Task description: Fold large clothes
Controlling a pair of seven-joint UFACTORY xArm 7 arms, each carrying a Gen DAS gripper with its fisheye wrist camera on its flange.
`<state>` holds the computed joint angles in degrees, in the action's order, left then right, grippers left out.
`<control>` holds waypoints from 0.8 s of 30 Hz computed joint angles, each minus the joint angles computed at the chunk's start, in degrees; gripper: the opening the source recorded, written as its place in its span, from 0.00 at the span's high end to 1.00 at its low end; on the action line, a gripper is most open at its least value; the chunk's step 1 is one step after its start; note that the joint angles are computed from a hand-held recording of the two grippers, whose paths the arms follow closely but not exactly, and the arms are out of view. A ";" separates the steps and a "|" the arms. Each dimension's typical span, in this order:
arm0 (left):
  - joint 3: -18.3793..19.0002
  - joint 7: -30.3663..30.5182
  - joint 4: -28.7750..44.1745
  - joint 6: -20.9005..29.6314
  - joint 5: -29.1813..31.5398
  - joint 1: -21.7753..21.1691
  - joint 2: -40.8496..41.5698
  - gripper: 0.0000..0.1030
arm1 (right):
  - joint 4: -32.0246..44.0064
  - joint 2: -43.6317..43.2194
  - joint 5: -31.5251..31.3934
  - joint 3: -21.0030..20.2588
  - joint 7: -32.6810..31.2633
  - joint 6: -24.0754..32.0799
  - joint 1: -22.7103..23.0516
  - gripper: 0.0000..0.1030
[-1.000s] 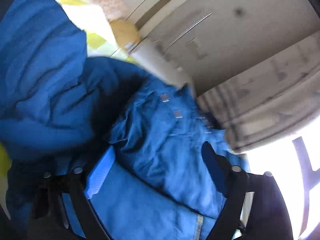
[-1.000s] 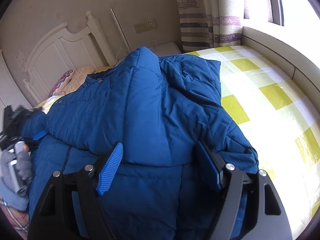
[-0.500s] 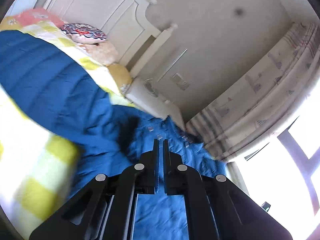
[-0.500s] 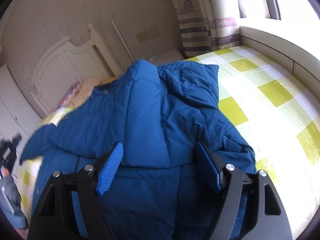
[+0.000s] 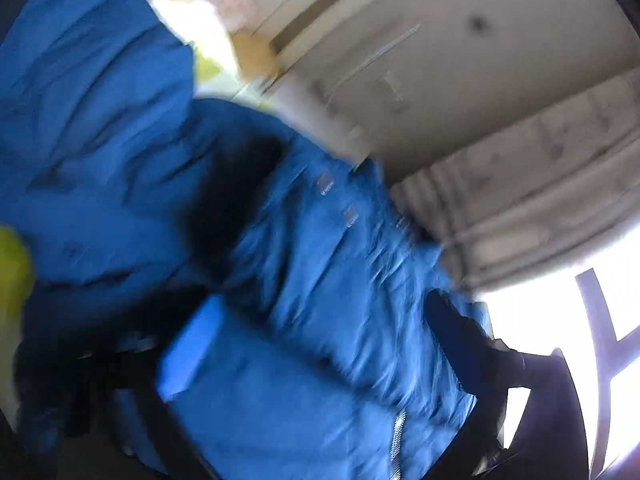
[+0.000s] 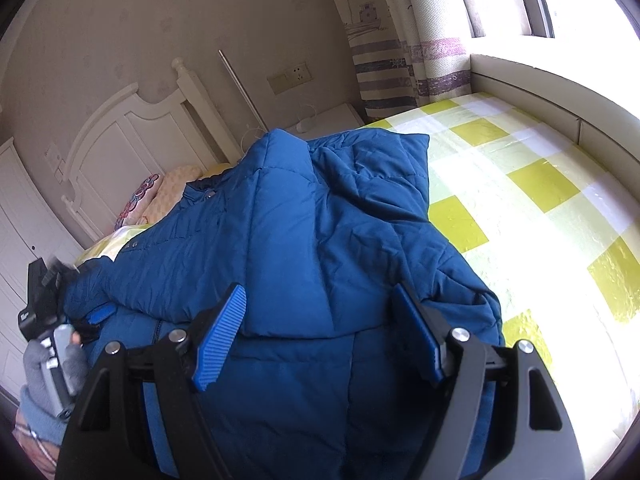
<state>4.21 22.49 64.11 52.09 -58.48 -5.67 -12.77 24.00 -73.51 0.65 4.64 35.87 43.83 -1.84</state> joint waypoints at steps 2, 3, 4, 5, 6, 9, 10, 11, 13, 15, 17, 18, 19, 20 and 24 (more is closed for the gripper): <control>-1.17 -2.70 2.44 -0.02 3.45 -0.06 2.24 0.04 | 0.09 0.22 0.06 -0.14 -0.08 0.12 0.13 0.27; -1.91 -3.17 3.30 -0.73 5.33 -0.17 3.17 0.04 | 0.12 0.33 0.09 -0.18 -0.12 0.14 0.20 0.27; -2.36 -2.40 3.58 -1.71 5.77 -0.42 3.48 0.09 | 0.10 0.34 0.14 -0.21 -0.13 0.14 0.26 0.27; -2.96 -2.04 3.66 -3.03 7.22 -0.59 3.67 0.30 | 0.03 0.23 0.19 -0.24 -0.12 0.09 0.29 0.27; -3.29 -2.29 3.27 -4.06 8.71 -0.59 3.41 0.51 | -0.03 0.15 0.23 -0.29 -0.12 0.03 0.30 0.27; -0.36 1.83 1.78 -0.41 1.70 -0.10 3.06 0.80 | -0.23 -0.12 0.33 -0.45 -0.16 -0.14 0.32 0.27; 0.38 3.77 0.02 -0.41 -0.68 0.45 0.77 0.83 | -0.34 -0.28 0.38 -0.48 -0.19 -0.23 0.36 0.27; 0.85 5.33 -1.34 -0.89 -2.24 0.67 -1.21 0.84 | -0.46 -0.41 0.45 -0.54 -0.22 -0.38 0.40 0.27; 2.52 7.96 -4.52 -0.82 -4.35 0.96 -6.86 0.84 | -0.84 -0.95 0.64 -0.76 -0.36 -0.75 0.60 0.27; 4.58 9.17 -7.25 0.61 -3.87 1.14 -12.01 0.84 | -1.02 -1.11 0.82 -0.99 -0.54 -1.11 0.68 0.27; 5.75 7.36 -8.83 2.69 0.33 1.77 -14.50 0.84 | -1.03 -1.13 0.86 -1.32 -0.92 -1.07 0.67 0.27; 6.04 5.41 -9.33 3.60 2.38 2.08 -14.65 0.83 | -1.01 -1.13 0.89 -1.36 -1.06 -1.07 0.64 0.27; 6.72 3.42 -9.69 5.27 4.88 2.71 -14.62 0.83 | -1.03 -1.19 0.89 -1.40 -1.21 -1.08 0.59 0.27; 6.62 0.73 -9.95 6.99 8.56 3.59 -13.80 0.81 | -1.07 -1.28 0.87 -1.54 -1.44 -1.09 0.56 0.27; 5.90 -4.10 -9.67 7.32 14.71 4.56 -14.53 0.72 | -0.79 -0.87 1.00 -1.47 -1.73 -0.66 0.35 0.27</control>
<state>10.10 18.39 54.44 59.42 -43.77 -1.11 -27.31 23.21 -74.38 1.66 3.17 34.14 43.17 -1.49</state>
